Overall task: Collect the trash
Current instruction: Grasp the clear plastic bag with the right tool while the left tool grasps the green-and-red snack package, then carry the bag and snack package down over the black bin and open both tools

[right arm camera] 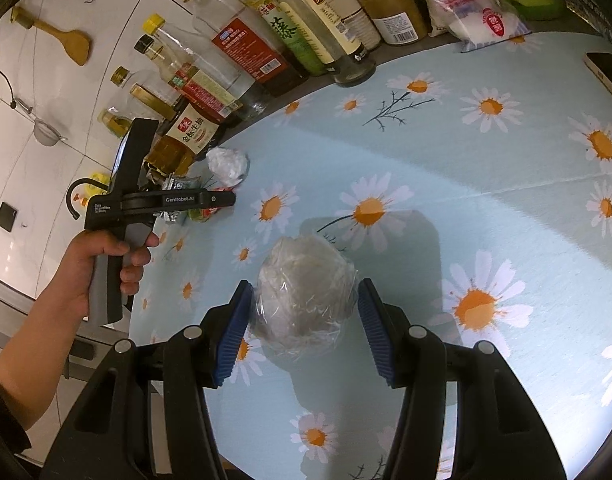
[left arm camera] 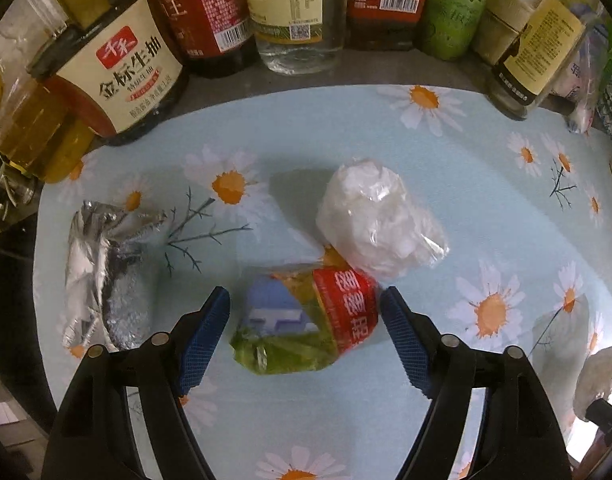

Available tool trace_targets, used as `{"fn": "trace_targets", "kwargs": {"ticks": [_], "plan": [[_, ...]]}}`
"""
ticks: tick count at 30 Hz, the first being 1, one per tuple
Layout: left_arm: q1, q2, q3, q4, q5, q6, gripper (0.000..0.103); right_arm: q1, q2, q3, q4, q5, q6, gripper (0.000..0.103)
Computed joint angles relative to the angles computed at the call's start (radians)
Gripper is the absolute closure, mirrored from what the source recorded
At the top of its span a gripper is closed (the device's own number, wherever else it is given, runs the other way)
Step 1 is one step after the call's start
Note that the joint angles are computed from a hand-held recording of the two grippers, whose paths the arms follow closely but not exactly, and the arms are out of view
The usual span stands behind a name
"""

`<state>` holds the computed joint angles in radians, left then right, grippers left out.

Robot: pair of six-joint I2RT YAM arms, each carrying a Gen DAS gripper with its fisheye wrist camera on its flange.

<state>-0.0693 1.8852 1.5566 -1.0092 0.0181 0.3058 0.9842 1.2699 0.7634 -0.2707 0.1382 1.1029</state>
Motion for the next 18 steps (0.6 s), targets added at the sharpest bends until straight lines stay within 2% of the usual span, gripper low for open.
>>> {"fn": "trace_targets", "kwargs": {"ticks": [2, 4, 9, 18], "plan": [[0.004, 0.004, 0.002, -0.003, 0.014, 0.003, 0.03, -0.008, -0.001, -0.005, 0.006, -0.005, -0.003, 0.048], [0.015, 0.008, 0.018, -0.024, 0.042, 0.007, 0.038, -0.012, -0.006, -0.01, 0.014, -0.008, -0.003, 0.048], [0.022, -0.008, 0.0, -0.022, 0.047, 0.015, 0.042, -0.007, -0.004, -0.007, 0.017, -0.005, -0.001, 0.048], [0.083, -0.093, -0.063, -0.018, 0.09, 0.058, 0.044, 0.05, 0.029, 0.042, -0.02, 0.027, 0.017, 0.048]]}}
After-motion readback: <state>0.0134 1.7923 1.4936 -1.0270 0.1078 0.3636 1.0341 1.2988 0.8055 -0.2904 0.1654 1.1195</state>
